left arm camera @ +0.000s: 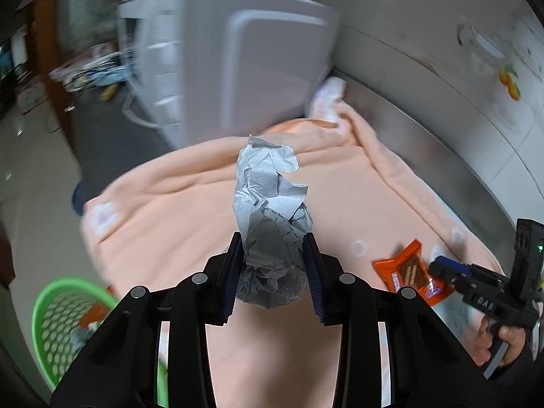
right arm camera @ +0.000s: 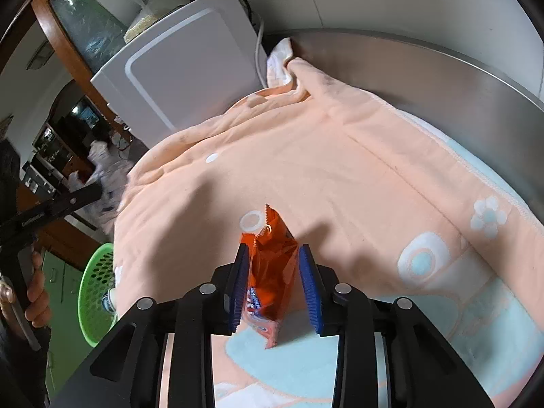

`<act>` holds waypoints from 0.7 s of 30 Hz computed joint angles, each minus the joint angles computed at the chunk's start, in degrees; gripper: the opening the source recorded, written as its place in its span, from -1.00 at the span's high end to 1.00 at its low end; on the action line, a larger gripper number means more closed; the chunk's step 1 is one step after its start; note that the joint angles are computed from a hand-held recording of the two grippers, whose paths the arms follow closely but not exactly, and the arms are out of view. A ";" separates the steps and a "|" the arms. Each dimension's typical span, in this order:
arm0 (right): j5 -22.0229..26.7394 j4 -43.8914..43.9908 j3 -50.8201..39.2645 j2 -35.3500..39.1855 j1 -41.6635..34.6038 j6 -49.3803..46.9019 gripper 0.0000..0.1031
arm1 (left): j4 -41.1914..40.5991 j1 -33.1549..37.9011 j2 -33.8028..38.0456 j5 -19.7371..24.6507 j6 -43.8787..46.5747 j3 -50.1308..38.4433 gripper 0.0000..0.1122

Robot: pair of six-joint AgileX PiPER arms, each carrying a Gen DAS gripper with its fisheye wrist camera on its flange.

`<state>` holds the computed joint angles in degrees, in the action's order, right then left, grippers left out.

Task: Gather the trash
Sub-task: 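Carry the foil and orange wrapper over the basket and open both tools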

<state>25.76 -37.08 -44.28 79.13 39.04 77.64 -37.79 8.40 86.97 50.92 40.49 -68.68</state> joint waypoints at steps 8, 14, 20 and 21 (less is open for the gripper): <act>-3.23 7.28 0.55 0.45 -1.33 -8.48 0.37 | -3.31 15.82 -2.51 2.96 7.01 4.26 0.37; -4.02 11.04 -1.36 3.24 -0.94 -13.57 -0.19 | -3.78 24.47 -1.66 3.73 9.56 5.94 0.37; -9.62 22.49 -1.59 7.47 -2.39 -22.06 -0.31 | -3.64 29.75 -0.31 4.27 11.36 6.95 0.37; -9.71 22.66 -2.09 8.55 -2.10 -22.01 -0.36 | -3.58 30.44 -0.05 4.26 11.65 7.13 0.37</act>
